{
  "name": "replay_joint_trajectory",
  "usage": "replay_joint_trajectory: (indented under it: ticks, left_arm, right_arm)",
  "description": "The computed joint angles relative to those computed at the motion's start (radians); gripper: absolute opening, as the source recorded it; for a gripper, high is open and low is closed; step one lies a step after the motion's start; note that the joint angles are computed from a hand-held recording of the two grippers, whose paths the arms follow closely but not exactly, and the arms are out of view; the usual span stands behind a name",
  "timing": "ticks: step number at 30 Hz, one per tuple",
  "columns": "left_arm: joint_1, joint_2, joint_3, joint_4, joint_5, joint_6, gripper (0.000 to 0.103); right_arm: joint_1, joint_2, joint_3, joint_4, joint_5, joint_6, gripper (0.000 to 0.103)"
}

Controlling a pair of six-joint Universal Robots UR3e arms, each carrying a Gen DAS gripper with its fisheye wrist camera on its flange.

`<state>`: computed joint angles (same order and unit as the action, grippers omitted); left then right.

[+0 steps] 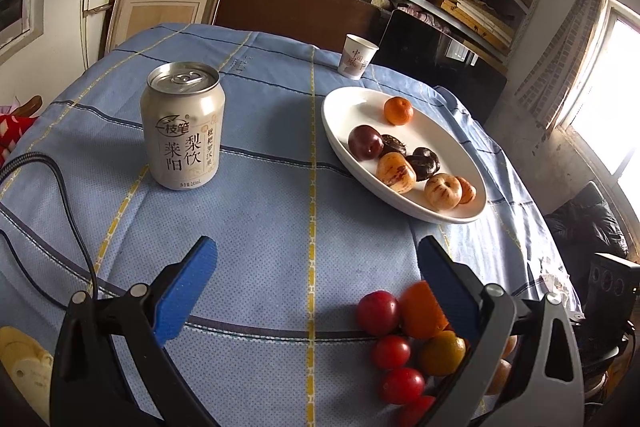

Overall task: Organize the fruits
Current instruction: 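Move both open tools back to the fruit pile, then grasp a pale brown fruit with the right tool while the left tool grasps a red tomato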

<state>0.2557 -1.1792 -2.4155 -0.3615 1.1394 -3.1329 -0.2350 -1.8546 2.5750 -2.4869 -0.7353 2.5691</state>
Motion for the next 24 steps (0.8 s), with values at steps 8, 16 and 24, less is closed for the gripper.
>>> replay_joint_trajectory:
  ticks: [8,16,24]
  left_arm:
    - [-0.003,0.005,-0.008,-0.003,-0.005,0.004,0.098]
    - [-0.038,0.001,-0.006,0.01,0.023,0.002,0.098]
    - [-0.029,0.015,-0.011,-0.003,0.02,0.004,0.098]
  right_arm:
    - [-0.042,0.136,-0.052,0.121,0.113,-0.027,0.059]
    - [0.04,0.238,-0.049,-0.133,0.109,0.147,0.058]
    - [0.108,0.294,-0.047,-0.35,0.05,0.301,0.047]
